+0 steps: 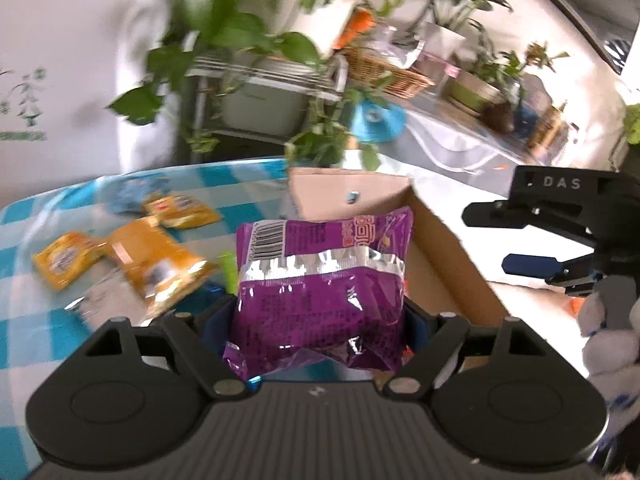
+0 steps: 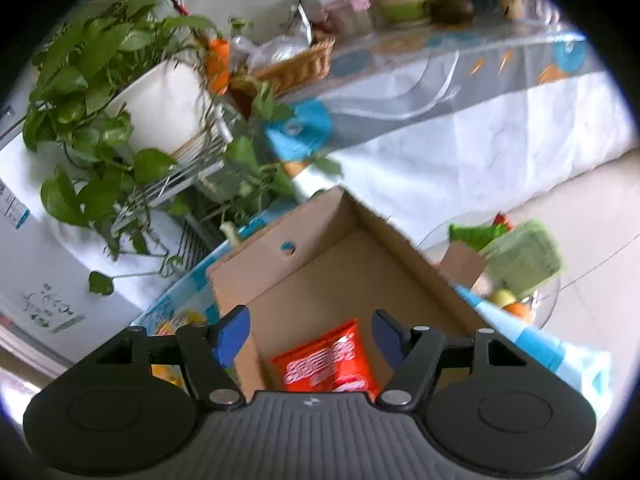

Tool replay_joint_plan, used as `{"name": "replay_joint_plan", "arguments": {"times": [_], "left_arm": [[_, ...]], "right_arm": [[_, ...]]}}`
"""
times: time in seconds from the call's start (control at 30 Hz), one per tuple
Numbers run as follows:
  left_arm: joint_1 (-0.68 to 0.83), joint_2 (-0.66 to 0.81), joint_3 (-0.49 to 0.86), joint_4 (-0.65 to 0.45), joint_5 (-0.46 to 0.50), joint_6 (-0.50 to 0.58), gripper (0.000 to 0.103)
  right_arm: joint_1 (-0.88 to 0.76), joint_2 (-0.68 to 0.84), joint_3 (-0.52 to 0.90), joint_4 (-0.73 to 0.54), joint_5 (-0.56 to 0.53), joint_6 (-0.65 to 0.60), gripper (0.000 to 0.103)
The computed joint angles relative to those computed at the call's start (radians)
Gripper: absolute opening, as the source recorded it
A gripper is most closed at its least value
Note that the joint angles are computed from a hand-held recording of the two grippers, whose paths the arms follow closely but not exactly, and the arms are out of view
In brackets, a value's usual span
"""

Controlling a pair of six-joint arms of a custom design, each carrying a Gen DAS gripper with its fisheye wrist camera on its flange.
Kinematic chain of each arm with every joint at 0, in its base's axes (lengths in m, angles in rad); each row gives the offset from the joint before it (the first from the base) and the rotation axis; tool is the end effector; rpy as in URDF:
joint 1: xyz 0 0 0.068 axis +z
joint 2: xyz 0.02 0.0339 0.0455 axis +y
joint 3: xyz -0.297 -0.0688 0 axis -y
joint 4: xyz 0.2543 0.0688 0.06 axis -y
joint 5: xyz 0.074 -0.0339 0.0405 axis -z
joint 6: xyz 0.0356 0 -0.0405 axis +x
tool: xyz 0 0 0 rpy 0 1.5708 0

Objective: Organize snacks
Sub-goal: 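Open the right gripper to drop the red bag into the box while the left carries the purple bag there, then open the left gripper to drop the purple bag into the box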

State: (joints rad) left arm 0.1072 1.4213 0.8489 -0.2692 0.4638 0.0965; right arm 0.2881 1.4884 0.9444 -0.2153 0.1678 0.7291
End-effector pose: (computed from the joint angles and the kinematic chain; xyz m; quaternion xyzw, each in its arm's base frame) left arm 0.2926 0.0155 0.2410 0.0771 0.9097 -0.1783 0.3671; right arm 0.3117 0.0862 0.2541 0.2325 0.8862 0.1243 0.3810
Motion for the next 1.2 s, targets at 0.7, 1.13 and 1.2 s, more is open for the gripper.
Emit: {"name": "replay_joint_plan", "arguments": {"times": [0.7, 1.13, 1.2], "left_arm": [[-0.209, 0.082, 0.095, 0.000, -0.052, -0.031, 0.097], [0.056, 0.123, 0.232, -0.102, 0.024, 0.074, 0.099], [0.090, 0.136, 0.251, -0.108, 0.016, 0.096, 0.099]], "right_arm": [[-0.073, -0.053, -0.062, 0.039, -0.039, 0.038, 0.082], [-0.011, -0.033, -0.059, 0.125, -0.093, -0.054, 0.087], [0.011, -0.027, -0.055, 0.136, -0.085, -0.081, 0.088]]}}
